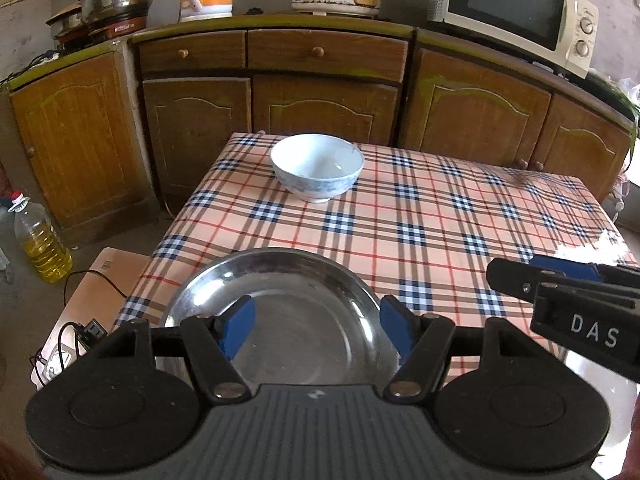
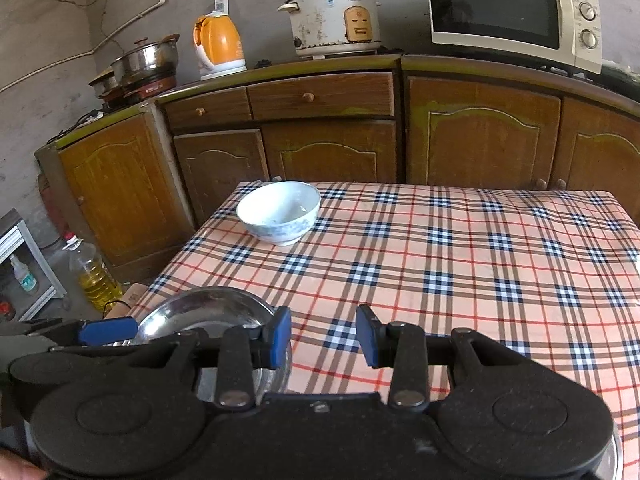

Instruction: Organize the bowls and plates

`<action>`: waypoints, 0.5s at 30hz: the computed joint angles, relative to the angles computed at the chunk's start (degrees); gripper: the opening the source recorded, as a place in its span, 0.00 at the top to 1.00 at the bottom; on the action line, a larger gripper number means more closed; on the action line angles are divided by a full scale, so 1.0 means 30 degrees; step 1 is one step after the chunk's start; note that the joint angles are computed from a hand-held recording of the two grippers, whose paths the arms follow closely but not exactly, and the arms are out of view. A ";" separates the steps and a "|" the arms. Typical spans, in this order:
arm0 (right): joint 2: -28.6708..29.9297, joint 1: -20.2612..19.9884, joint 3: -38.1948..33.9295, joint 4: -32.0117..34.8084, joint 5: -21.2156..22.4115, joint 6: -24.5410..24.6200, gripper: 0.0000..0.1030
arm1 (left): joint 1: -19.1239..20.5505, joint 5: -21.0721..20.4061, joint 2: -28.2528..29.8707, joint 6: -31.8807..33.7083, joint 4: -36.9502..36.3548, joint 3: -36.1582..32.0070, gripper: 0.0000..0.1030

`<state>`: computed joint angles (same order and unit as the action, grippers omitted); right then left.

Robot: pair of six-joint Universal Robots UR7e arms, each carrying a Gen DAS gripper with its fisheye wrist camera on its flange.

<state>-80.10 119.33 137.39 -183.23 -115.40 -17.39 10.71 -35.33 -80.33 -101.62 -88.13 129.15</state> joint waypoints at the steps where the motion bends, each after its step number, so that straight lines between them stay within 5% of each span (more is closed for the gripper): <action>1: 0.0175 -0.0015 -0.0080 -0.0067 0.0029 -0.0021 0.56 | 0.0072 0.0015 -0.0060 0.0048 -0.0013 0.0018 0.32; 15: 0.2353 -0.0235 -0.1473 -0.0815 0.0559 -0.0387 0.55 | 0.1486 0.0894 -0.0581 0.0983 0.0075 -0.0124 0.32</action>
<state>-73.04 118.62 132.97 -185.68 -113.73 -18.55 15.17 -32.65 -82.07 -98.67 -87.90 128.78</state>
